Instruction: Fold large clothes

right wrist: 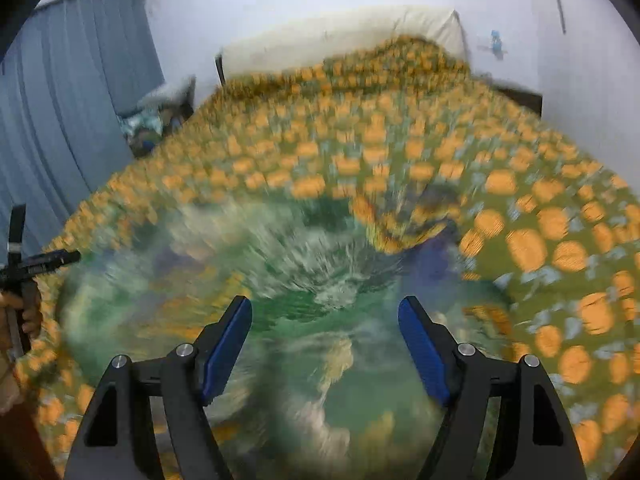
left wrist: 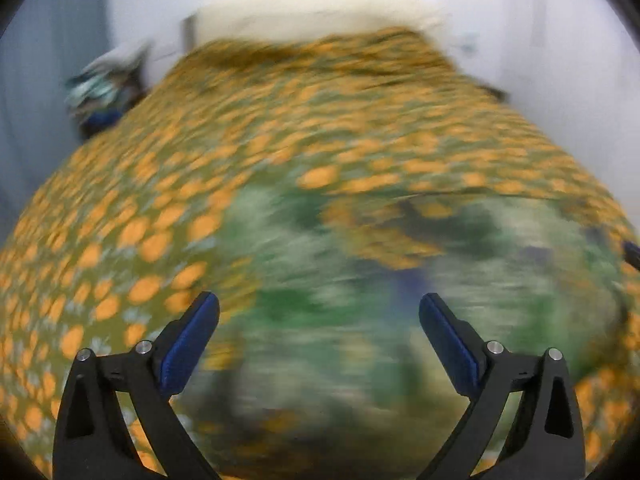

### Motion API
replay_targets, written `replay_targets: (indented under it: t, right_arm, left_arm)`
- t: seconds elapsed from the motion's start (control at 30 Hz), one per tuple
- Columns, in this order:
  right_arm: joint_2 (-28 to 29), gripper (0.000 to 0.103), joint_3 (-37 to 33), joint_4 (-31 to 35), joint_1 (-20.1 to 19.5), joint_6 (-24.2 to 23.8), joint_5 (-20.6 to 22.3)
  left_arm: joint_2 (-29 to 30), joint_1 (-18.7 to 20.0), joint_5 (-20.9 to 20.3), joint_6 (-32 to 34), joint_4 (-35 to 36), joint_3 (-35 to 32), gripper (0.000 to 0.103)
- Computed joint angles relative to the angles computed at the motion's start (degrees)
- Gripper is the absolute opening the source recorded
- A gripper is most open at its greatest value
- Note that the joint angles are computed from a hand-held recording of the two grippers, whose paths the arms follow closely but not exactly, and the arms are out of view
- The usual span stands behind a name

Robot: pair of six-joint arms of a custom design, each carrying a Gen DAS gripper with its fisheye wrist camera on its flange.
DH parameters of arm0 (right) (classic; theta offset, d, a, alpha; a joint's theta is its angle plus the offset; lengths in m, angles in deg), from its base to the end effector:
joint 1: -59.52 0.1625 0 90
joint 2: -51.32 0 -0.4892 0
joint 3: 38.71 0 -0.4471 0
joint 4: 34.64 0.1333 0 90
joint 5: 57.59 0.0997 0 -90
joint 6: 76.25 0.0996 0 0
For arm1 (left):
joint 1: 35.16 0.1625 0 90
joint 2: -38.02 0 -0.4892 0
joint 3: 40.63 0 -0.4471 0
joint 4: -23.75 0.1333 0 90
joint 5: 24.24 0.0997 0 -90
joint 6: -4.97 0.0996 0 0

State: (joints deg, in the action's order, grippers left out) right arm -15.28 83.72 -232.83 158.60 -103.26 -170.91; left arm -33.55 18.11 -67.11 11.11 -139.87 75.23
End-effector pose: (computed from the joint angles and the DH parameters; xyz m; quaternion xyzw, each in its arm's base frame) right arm 0.1840 -0.5566 0.2646 0.1875 -0.8633 0.3985 0.2465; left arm -0.1904 -0.6001 0.3042 0.2298 0.8624 -0.3259 0.3119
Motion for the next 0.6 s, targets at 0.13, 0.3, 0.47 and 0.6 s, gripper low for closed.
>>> replay_targets:
  t: [0.13,0.3,0.47,0.6]
  right_arm:
    - [-5.68,0.077,5.33,0.6,1.96,3.85,4.08]
    - [-10.29,0.079,13.16,-2.14,3.85,7.2,8.46]
    - [-11.49,0.08,19.47,-7.76,5.15,7.24,6.58]
    - [-12.4,0.08,20.69,-7.49,3.32,7.68,7.81]
  left_arm:
    - [4.26,-1.14,-7.18,-2.84,8.69,-4.69,0.1]
    - [17.5,2.96,-2.77,-11.51,18.79,-15.99,0.101]
    - [23.06,3.68,1.78,-11.77,16.26,-20.76,0.103]
    - [21.77,2.88,0.69,-12.3,18.14,-20.35,0.101]
